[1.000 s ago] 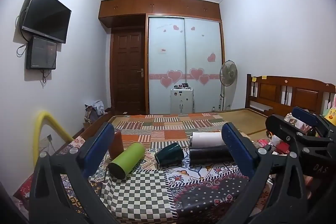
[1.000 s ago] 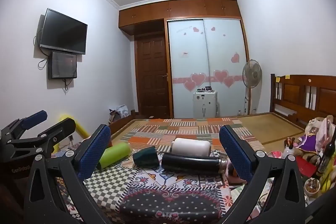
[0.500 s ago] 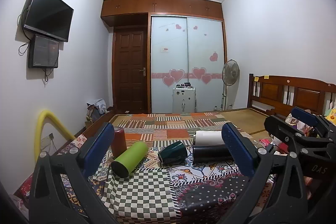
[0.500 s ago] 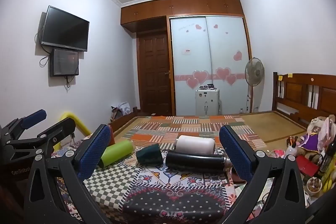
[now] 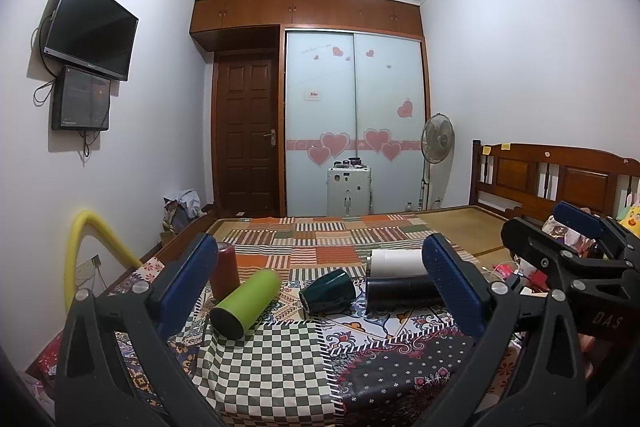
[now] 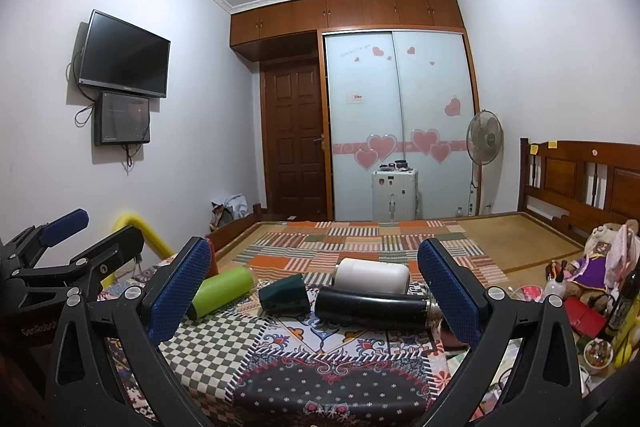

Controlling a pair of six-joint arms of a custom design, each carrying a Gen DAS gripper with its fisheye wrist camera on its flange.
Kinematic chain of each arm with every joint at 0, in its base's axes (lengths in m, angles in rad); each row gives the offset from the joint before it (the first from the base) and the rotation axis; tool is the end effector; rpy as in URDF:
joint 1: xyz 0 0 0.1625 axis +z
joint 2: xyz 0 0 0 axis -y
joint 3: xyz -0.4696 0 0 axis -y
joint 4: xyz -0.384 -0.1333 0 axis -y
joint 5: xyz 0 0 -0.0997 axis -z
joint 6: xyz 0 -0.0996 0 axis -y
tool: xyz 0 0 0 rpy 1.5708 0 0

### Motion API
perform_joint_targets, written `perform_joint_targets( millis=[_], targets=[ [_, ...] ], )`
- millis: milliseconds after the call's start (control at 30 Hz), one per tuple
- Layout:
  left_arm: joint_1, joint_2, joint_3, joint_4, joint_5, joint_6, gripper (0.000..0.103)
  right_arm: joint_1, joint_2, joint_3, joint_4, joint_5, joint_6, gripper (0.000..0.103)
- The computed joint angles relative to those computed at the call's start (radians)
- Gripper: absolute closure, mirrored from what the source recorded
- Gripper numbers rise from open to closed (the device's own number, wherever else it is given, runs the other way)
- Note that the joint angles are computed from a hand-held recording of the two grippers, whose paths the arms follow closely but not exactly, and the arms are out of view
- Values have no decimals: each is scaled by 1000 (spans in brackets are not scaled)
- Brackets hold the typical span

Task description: Flip cup upright

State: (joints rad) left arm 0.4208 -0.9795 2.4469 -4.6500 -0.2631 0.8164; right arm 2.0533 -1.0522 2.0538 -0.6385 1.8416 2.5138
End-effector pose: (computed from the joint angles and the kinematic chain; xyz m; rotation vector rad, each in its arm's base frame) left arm -0.2013 -0.3415 0.2711 0.5629 1.7605 -1.6678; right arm 0.3237 -0.3881 0.1196 1.0469 -2.1055 1.5875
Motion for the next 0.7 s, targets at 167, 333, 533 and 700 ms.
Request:
perform_joint_targets(
  millis=[167,333,533,700],
  targets=[
    [4,-4,6,0,-5,-4,0,0,-3,-1,5,1,1,0],
    [5,-5,5,-8,-5,7,0,-1,-2,0,2,-1,0,0],
    [4,-3,-6,-53,3,61,0,0,-2,-3,6,-3,1,0],
    [7,-9,-7,-77,7,86,0,1,-2,-4,8,-7,0,0]
  ],
)
